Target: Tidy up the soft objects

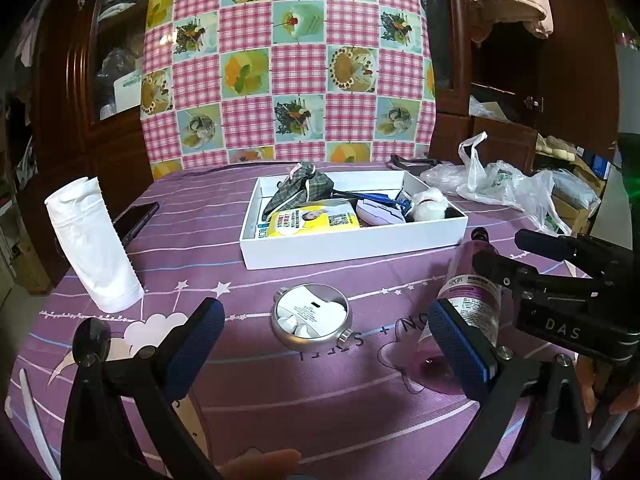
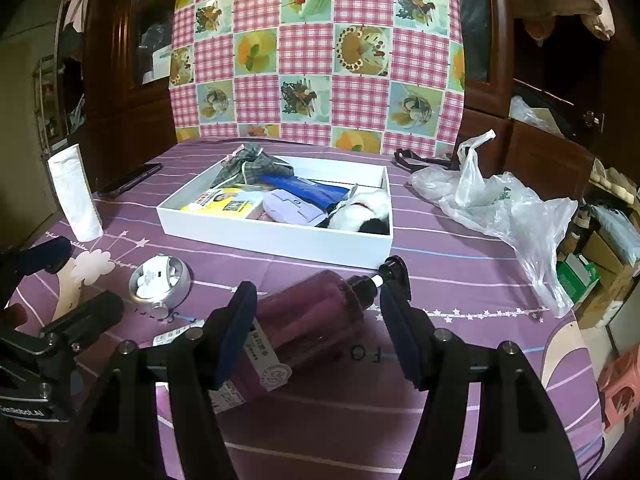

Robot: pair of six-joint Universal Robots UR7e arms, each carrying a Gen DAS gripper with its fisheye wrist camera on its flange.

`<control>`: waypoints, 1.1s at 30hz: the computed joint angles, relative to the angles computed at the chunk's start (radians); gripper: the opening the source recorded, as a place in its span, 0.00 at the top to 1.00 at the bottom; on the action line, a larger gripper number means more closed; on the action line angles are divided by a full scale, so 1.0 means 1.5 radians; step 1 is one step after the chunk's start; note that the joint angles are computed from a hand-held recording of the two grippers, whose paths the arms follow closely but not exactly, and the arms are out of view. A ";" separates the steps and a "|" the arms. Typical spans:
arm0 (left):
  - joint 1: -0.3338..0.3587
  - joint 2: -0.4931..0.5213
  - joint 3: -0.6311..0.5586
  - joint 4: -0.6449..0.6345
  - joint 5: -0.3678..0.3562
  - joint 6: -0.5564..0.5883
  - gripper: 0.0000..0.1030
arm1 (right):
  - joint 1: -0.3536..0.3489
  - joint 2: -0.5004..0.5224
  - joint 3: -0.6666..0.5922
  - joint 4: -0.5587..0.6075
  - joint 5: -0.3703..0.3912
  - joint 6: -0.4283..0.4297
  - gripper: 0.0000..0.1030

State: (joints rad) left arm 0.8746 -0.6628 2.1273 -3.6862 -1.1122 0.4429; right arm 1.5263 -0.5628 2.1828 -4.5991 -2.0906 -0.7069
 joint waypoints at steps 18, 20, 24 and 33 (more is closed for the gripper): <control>0.006 -0.011 0.005 0.026 -0.038 -0.002 0.00 | -0.003 -0.006 -0.001 0.018 -0.005 0.017 0.37; 0.005 -0.010 0.005 0.026 -0.037 0.000 0.00 | -0.003 -0.006 0.000 0.018 -0.005 0.017 0.37; 0.005 -0.010 0.005 0.026 -0.038 0.001 0.00 | -0.003 -0.007 0.000 0.018 -0.005 0.017 0.37; 0.005 -0.008 0.002 0.030 -0.030 -0.006 0.00 | -0.002 -0.006 0.000 0.018 -0.006 0.017 0.37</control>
